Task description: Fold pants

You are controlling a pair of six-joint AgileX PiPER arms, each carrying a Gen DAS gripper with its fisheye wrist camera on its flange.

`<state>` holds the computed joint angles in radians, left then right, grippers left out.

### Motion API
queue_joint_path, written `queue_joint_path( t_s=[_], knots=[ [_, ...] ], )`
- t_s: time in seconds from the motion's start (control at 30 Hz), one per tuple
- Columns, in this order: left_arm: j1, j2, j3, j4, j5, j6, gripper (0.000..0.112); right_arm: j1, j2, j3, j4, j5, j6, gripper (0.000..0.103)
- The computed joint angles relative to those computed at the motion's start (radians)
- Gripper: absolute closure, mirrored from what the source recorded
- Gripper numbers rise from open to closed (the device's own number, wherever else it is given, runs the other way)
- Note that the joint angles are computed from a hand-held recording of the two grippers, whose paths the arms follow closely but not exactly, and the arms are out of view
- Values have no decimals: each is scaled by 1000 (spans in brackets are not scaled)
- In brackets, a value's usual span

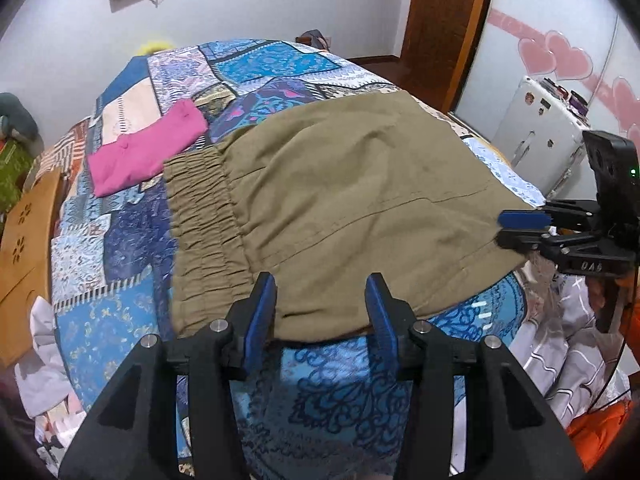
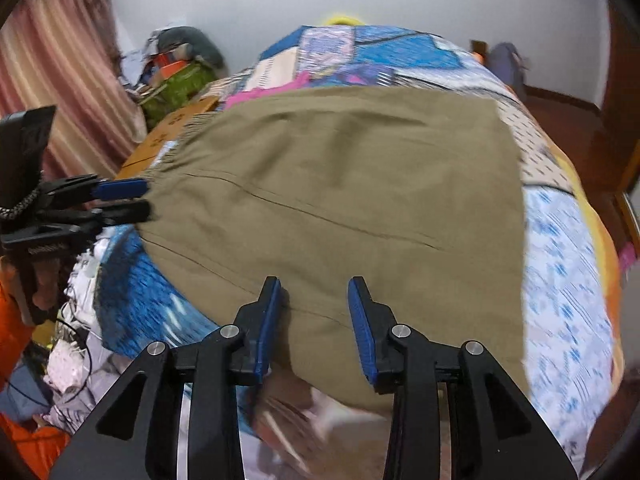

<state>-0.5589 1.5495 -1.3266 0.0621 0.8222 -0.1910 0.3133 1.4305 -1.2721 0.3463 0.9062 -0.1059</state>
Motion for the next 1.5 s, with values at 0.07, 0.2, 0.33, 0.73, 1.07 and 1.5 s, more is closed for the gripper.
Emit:
queue_joint_path(
  t_s=[0.07, 0.2, 0.33, 0.73, 1.07, 1.5],
  knots=[
    [5, -20, 19, -14, -9, 11, 65, -38, -26, 33, 26, 6, -22, 71],
    [-8, -43, 42, 26, -3, -18, 65, -14, -68, 73, -148, 8, 75, 71],
    [24, -50, 83, 38, -1, -48, 61, -101, -98, 115, -45, 28, -3, 71],
    [191, -100, 201, -116, -43, -31, 49, -90, -128, 139, -106, 32, 43, 71],
    [214, -77, 2, -100, 51, 16, 49, -150, -84, -34, -138, 92, 25, 65],
    [297, 87, -348, -187, 119, 103, 47, -183, 169, -322, -164, 61, -15, 61]
  ],
)
